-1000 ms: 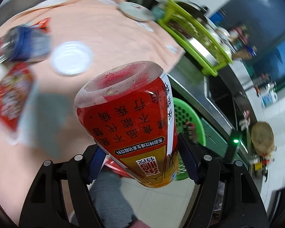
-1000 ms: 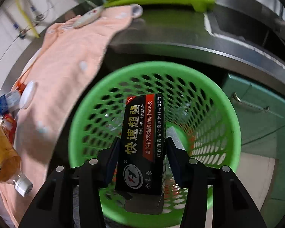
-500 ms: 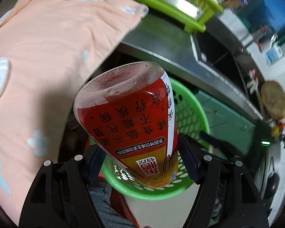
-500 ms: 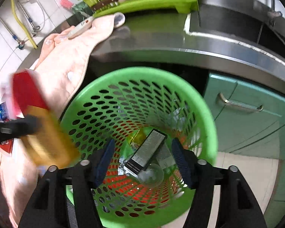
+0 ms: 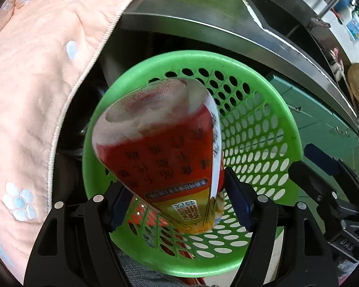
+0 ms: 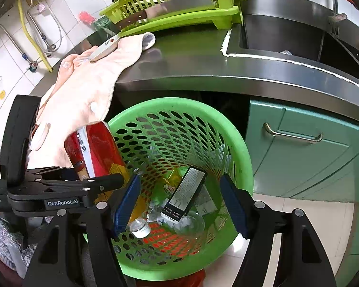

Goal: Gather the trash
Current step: 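Open the right tool over the green basket while the left tool releases the bottle there, then move the left tool to the red paper cup while the right tool approaches the white lid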

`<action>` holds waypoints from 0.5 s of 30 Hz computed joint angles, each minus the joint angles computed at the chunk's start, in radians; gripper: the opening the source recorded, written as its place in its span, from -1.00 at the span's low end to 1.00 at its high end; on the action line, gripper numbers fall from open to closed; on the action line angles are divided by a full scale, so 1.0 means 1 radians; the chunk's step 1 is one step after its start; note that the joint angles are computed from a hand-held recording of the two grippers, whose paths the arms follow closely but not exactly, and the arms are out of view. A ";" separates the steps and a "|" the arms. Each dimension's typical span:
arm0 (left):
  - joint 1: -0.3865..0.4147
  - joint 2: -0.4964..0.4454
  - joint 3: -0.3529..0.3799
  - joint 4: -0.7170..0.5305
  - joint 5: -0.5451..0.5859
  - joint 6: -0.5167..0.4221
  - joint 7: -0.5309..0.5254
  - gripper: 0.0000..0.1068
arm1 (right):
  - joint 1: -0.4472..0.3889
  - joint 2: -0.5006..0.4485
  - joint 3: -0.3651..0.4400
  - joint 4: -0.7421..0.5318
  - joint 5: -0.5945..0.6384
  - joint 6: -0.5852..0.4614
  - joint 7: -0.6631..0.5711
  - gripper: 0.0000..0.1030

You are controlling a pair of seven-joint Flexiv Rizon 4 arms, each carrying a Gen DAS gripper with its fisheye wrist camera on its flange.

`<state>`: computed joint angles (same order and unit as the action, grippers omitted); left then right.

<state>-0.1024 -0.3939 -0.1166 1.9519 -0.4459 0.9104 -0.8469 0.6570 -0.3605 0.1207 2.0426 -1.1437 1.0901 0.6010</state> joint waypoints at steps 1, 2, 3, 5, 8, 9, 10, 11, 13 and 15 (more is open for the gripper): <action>0.001 0.000 0.000 0.001 0.001 -0.001 0.002 0.35 | 0.000 0.000 0.000 -0.001 0.000 0.000 0.000 0.29; 0.004 0.001 -0.002 0.001 -0.002 -0.009 0.008 0.37 | 0.000 0.000 0.001 -0.001 0.003 -0.002 -0.004 0.29; 0.007 0.003 -0.004 0.002 -0.006 -0.019 0.014 0.39 | 0.001 0.000 0.004 -0.004 0.014 -0.010 -0.010 0.29; 0.009 0.007 -0.002 0.007 -0.011 -0.011 0.022 0.39 | 0.004 0.002 0.002 -0.005 0.009 -0.014 -0.004 0.29; 0.020 0.027 -0.004 0.025 -0.036 -0.004 0.045 0.39 | 0.007 0.004 0.005 -0.011 0.011 -0.024 -0.007 0.29; 0.026 0.036 -0.005 0.033 -0.050 -0.002 0.060 0.39 | 0.009 0.006 0.005 -0.014 0.010 -0.029 -0.008 0.29; 0.030 0.046 -0.004 0.042 -0.060 0.002 0.072 0.39 | 0.011 0.006 0.007 -0.016 0.011 -0.034 -0.009 0.29; 0.034 0.057 -0.003 0.052 -0.073 0.004 0.085 0.39 | 0.013 0.007 0.008 -0.018 0.011 -0.039 -0.010 0.30; 0.040 0.084 -0.001 0.076 -0.099 0.018 0.117 0.39 | 0.016 0.008 0.008 -0.025 0.003 -0.041 -0.004 0.31; 0.047 0.110 0.004 0.098 -0.130 0.027 0.148 0.39 | 0.022 0.006 0.011 -0.036 0.004 -0.055 -0.014 0.32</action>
<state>-0.0558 -0.2840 -0.1122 2.0503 -0.5762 0.9371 -0.6991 0.6787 -0.3544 0.1321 2.0068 -1.1394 1.0354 0.5869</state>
